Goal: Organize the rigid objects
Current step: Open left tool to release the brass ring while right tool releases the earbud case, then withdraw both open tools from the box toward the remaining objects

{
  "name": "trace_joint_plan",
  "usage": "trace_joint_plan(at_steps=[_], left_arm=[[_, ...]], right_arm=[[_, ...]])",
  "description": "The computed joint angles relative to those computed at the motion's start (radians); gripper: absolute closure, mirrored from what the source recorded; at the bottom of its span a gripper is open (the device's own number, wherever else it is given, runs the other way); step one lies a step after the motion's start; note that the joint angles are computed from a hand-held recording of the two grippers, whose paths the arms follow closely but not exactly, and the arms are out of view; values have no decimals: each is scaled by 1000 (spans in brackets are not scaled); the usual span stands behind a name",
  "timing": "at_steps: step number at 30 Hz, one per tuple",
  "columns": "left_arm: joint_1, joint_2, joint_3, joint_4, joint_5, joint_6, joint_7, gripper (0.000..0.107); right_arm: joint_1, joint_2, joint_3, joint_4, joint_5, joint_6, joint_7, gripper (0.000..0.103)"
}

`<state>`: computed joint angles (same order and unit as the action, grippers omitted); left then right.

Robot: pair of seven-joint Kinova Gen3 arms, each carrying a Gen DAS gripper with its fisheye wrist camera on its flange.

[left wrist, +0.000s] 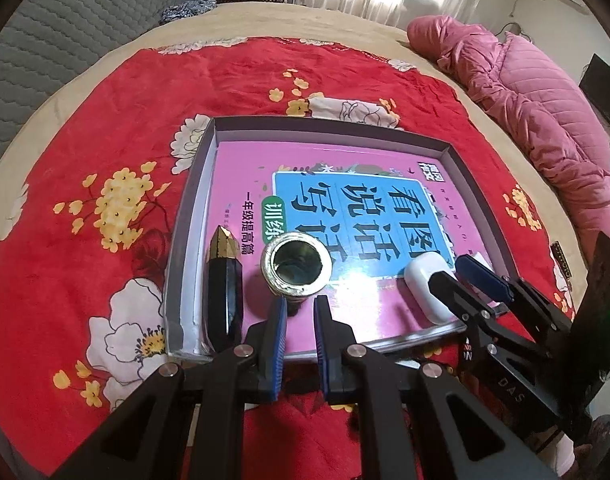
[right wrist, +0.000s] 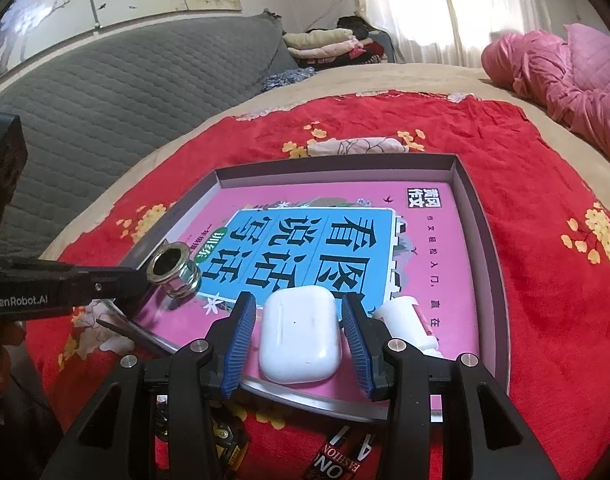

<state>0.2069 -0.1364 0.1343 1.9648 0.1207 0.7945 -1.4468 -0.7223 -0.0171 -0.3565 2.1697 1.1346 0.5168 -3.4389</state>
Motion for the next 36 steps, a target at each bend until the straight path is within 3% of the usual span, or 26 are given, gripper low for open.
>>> trace_joint_plan(at_steps=[21, 29, 30, 32, 36], left_arm=[[25, -68, 36, 35, -59, 28, 58, 92], [31, -87, 38, 33, -52, 41, 55, 91], [32, -89, 39, 32, -51, 42, 55, 91], [33, -95, 38, 32, -48, 44, 51, 91], [33, -111, 41, 31, -46, 49, 48, 91]], right_arm=[[1, -50, -41, 29, 80, 83, -100, 52], [-18, -96, -87, 60, 70, 171, -134, 51], [-20, -102, -94, 62, 60, 185, -133, 50], [-20, -112, -104, 65, 41, 203, -135, 38], [-20, -128, -130, 67, 3, 243, -131, 37]])
